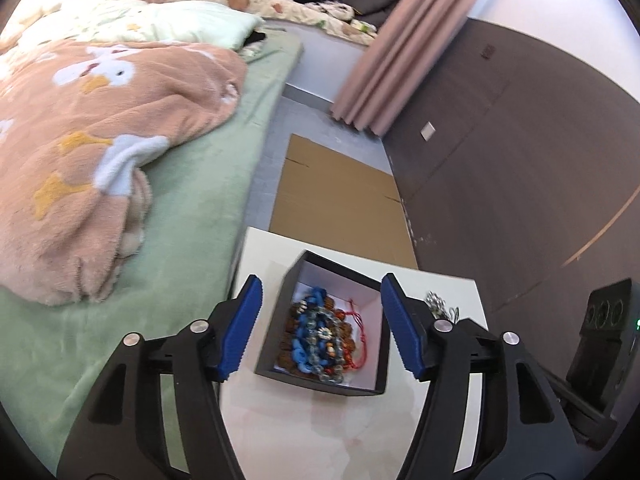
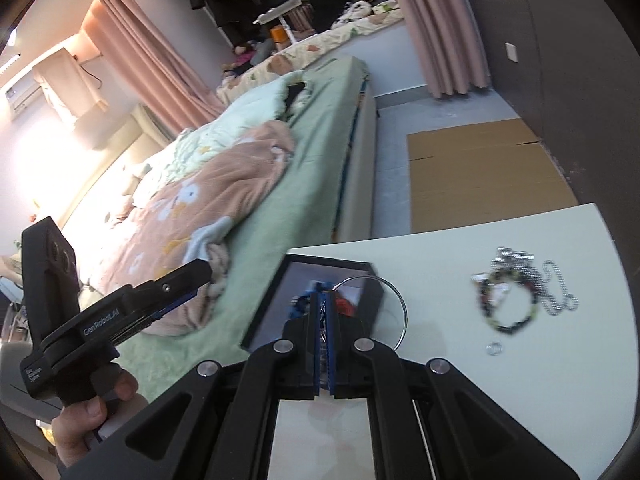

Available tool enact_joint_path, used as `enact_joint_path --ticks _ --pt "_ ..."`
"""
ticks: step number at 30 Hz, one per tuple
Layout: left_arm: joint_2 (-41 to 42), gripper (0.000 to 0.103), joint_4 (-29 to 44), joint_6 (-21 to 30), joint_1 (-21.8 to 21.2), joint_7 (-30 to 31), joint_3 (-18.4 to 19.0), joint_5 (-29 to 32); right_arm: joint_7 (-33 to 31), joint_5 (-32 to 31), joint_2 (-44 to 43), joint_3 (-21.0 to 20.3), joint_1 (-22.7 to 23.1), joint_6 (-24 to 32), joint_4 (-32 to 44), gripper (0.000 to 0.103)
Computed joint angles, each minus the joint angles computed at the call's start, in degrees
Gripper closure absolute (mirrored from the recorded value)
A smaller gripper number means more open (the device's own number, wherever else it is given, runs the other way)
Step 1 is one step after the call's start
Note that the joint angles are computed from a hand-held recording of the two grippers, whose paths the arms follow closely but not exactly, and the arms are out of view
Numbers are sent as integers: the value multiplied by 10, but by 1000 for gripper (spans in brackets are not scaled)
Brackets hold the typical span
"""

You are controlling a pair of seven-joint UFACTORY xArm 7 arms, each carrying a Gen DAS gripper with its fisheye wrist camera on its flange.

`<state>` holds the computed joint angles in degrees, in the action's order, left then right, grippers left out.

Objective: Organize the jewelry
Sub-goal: 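Place grey-blue bracelet in the box with left gripper while right gripper drops silver hoop in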

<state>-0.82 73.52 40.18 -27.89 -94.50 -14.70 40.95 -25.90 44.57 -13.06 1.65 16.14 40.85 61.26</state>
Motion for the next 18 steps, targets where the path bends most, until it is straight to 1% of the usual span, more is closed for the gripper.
enact_joint_path --ticks 3,6,7,8,9,10,11,12,13,14,15,17,18 --pt "-13 39 -16 -1 5 -14 2 2 -6 16 4 6 9 -7 2 100" --pt "-20 37 -27 -2 12 -20 0 -4 -14 34 13 14 19 -29 3 100" --pt "-21 35 -28 -1 14 -20 -1 -6 -21 39 19 17 24 -39 6 99" --pt "-21 34 -29 0 16 -18 -1 -9 -33 54 25 16 28 -37 10 97" --pt "-21 29 -29 2 18 -17 -2 -10 -35 59 29 16 28 -33 13 96" --pt "-21 25 -29 5 18 -18 -4 -8 -30 55 34 18 27 -28 18 92" --pt "-21 24 -28 10 18 -17 -5 -7 -19 46 43 19 23 -16 25 86" --pt "-20 23 -27 14 18 -16 -6 -5 -18 50 44 18 20 -13 26 62" --pt "-20 22 -26 15 18 -15 -6 -6 -19 56 42 18 17 -19 22 43" --pt "-20 22 -27 15 19 -14 -6 -7 -13 52 33 21 13 -40 11 41" --pt "-21 21 -28 13 19 -15 -6 -8 -9 46 27 20 10 -47 6 41" --pt "-21 21 -29 12 20 -18 -6 -9 -13 55 22 9 7 -34 4 41" --pt "-20 21 -28 11 20 -19 -6 -9 -9 48 18 8 3 -34 1 41"
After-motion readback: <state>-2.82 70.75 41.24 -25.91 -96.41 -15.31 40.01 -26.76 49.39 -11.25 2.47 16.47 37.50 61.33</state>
